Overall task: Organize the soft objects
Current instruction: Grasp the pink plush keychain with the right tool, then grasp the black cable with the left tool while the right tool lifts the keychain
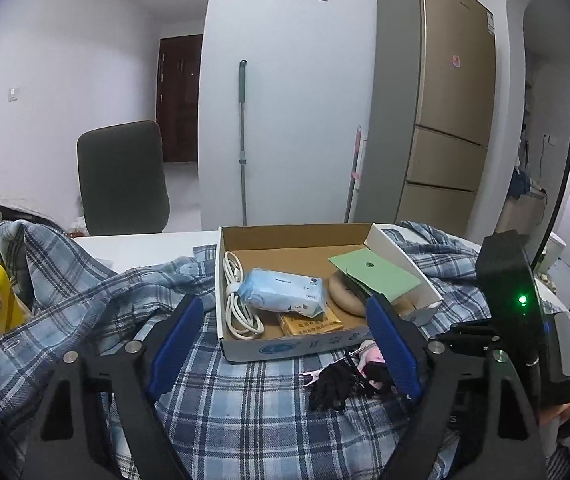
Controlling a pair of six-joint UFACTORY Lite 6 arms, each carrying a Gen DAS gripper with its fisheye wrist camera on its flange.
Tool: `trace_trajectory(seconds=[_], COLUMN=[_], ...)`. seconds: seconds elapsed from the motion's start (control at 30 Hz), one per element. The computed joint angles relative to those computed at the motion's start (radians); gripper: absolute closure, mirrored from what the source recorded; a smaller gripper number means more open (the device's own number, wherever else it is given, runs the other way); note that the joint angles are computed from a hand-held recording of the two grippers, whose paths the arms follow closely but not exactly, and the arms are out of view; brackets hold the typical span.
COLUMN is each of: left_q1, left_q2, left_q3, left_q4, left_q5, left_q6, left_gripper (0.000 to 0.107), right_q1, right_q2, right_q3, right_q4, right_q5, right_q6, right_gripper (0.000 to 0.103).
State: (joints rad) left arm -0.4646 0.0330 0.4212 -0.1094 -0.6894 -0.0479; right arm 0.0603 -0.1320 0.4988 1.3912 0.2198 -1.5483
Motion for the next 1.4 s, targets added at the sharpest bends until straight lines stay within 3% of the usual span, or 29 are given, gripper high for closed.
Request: trace_trajectory(seconds=[0.1,0.23,0.4,0.5,0.6,0.67,0.93,1.1,1.17,1.23,1.3,1.37,1.4], left_q1=[-0.005,-0.007,-0.012,-0.010,-0.005,0.003,-0.018,-0.050,-0.051,-0.041,-0.041,-0.029,-0.020], left_q2=[0.001,0.012,0.038,0.061,0.089,0.101,0.245,0.372,0.425,0.459,0.461,0.445,0.433], left_q3=[0.000,0.008,0.033,0.057,0.088,0.103,0.275,0.406,0.458,0.489,0.482,0.461,0.447], left_q4=[-0.007,-0.003,0.003,0.026,0.041,0.064,0.192,0.144,0.197,0.327,0.292,0.342,0.375], left_q5=[-0.004,0.006,0.036,0.068,0.109,0.126,0.323,0.431,0.461,0.473,0.453,0.432,0.417], left_q6=[0.009,0.009,0.017,0.006,-0.012,-0.032,-0.168,-0.132,-0.188,-0.321,-0.289,-0.341,-0.373], left_gripper=[0.021,0.021,0.021,0.021,0.021,0.021,0.021,0.023,0.042,0.053,0.079,0.094,0.096], right_q1=[0.004,-0.058,-0.145,-0.218,-0.282,-0.322,-0.355,-0.364,-0.362,-0.363,-0.365,-0.364,-0.363], right_q2=[-0.065,-0.188,-0.354,-0.439,-0.444,-0.435,-0.380,-0.368,-0.363,-0.359,-0.354,-0.348,-0.345], right_q3=[-0.029,-0.050,-0.098,-0.148,-0.167,-0.165,-0.154,-0.152,-0.152,-0.151,-0.148,-0.147,-0.146], right_q4=[-0.072,-0.401,-0.542,-0.447,-0.237,-0.191,-0.154,-0.136,-0.135,-0.137,-0.134,-0.133,-0.133], right_q5=[-0.032,0.026,0.072,0.073,0.093,0.125,0.146,0.160,0.162,0.165,0.169,0.168,0.168], right_q6=[0.082,0.414,0.545,0.463,0.257,0.207,0.164,0.145,0.143,0.144,0.140,0.139,0.139], right_gripper=[0.080,0.080,0.080,0.080,0.080,0.080,0.080,0.080,0.080,0.080,0.080,0.079,0.079])
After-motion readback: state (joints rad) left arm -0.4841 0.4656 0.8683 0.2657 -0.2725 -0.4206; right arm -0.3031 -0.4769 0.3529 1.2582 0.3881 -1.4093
